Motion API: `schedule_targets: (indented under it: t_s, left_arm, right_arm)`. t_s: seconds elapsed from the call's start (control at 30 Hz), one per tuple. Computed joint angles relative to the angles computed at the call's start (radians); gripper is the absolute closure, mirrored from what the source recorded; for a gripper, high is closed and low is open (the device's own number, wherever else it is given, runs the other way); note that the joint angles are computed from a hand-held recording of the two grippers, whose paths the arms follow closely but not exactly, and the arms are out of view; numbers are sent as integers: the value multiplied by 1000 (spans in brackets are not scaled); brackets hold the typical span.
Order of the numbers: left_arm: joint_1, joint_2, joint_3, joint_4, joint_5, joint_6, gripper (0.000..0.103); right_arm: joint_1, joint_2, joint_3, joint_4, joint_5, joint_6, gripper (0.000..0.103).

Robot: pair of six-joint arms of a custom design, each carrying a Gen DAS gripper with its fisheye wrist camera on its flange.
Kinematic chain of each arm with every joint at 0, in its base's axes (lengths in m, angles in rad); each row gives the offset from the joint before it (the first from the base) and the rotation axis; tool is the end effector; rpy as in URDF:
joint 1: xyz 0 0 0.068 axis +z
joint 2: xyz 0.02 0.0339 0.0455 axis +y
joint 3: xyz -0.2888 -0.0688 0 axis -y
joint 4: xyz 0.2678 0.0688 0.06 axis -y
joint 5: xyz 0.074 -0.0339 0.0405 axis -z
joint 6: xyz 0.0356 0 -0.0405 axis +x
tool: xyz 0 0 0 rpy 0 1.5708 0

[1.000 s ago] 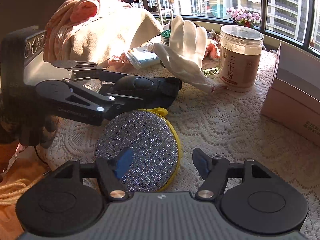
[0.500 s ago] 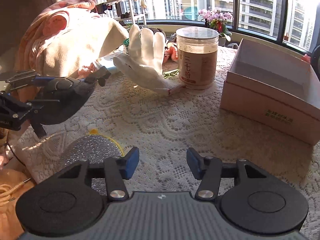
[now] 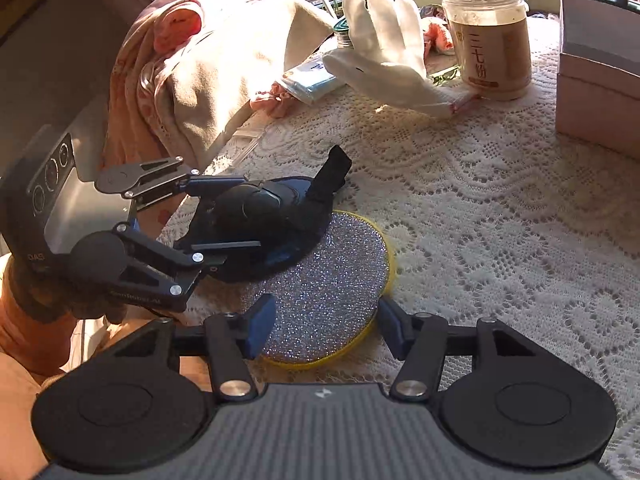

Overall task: Organize soft objects
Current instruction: 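Lower the right gripper onto the glittery yellow-rimmed sponge and grasp its rim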

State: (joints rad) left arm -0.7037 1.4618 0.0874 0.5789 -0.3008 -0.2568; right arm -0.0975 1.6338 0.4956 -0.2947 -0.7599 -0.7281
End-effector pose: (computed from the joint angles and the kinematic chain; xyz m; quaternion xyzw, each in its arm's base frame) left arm 0.1405 -0.1054 0.0725 0.1476 0.9051 -0.0496 0.3956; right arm 0.2200 0.0031 0.0849 -0.3116 0.8729 0.3132 0.2070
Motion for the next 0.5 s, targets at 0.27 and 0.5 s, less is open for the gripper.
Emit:
schedule_targets:
  t_s: [0.27,0.5]
  left_arm:
    - [32,91,-30,164,49,-39,24]
    - [47,176,-51,332,70,-68,24]
  right_arm:
    - [-27,193,119,-21,-128,136,61]
    - [18,141,98,-9,-90,169,84]
